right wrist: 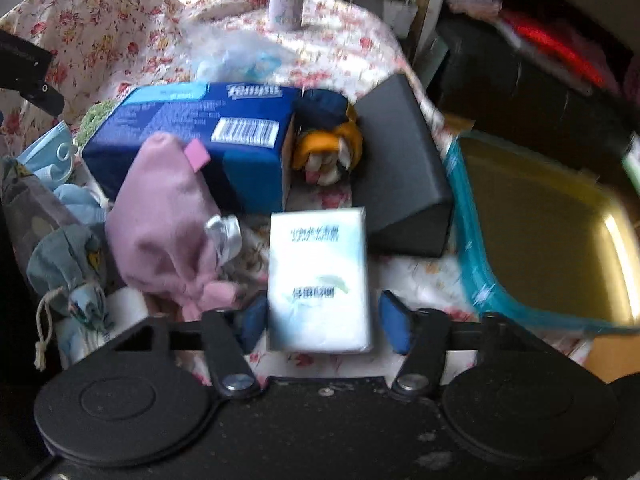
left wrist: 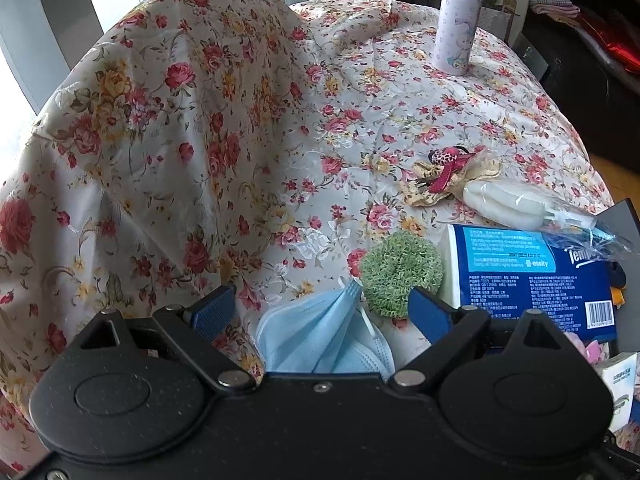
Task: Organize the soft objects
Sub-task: 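Grasp the white tissue pack with the right gripper while left gripper reaches into the pile, then grasp the clear snack bag with the left gripper while right gripper holds the tissue pack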
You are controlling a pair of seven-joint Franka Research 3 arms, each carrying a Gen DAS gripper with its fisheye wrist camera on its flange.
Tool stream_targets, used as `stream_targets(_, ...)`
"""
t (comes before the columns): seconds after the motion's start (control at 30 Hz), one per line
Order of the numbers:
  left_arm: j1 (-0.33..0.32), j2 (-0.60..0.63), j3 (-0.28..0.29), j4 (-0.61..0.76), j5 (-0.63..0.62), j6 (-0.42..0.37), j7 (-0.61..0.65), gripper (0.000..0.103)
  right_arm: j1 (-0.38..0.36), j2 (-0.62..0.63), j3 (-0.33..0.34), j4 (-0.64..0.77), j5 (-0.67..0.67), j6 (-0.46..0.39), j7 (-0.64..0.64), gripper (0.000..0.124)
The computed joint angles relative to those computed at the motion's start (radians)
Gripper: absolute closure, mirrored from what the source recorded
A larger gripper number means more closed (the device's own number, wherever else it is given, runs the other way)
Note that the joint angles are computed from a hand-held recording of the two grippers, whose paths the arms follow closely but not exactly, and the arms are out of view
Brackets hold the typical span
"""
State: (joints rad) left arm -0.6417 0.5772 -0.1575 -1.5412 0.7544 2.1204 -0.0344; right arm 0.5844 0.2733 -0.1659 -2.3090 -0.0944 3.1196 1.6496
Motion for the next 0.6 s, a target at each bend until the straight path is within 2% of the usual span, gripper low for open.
stream_targets(0.07, -0.002, 0.003, -0.003, 0.008, -0.002, -0.011, 0.018, 0.013, -0.128, -0.001, 0.129, -0.001, 0.091, -0.007, -0.068, 0.073)
stream_targets(0.13, -0.005, 0.014, -0.008, 0.029, -0.005, -0.028, 0.061, 0.013, -0.224, -0.006, 0.226, -0.014, 0.170, 0.008, -0.143, 0.073)
stream_targets(0.2, -0.015, 0.030, -0.011, 0.064, -0.006, -0.058, 0.114, 0.013, -0.289, -0.016, 0.291, -0.036, 0.237, 0.029, -0.203, 0.073)
stream_targets(0.23, -0.025, 0.041, -0.012, 0.088, -0.003, -0.079, 0.147, 0.013, -0.299, -0.021, 0.304, -0.051, 0.260, 0.041, -0.219, 0.073)
stream_targets(0.33, -0.051, 0.069, -0.019, 0.145, -0.003, -0.096, 0.229, 0.012, -0.377, -0.030, 0.381, -0.078, 0.338, 0.066, -0.288, 0.073)
stream_targets(0.47, -0.095, 0.141, -0.020, 0.273, -0.032, -0.145, 0.353, 0.012, -0.485, -0.018, 0.491, -0.075, 0.433, 0.087, -0.366, 0.073)
stream_targets(0.6, -0.129, 0.198, -0.010, 0.370, -0.073, -0.171, 0.432, 0.010, -0.655, -0.002, 0.661, -0.077, 0.506, 0.110, -0.442, 0.073)
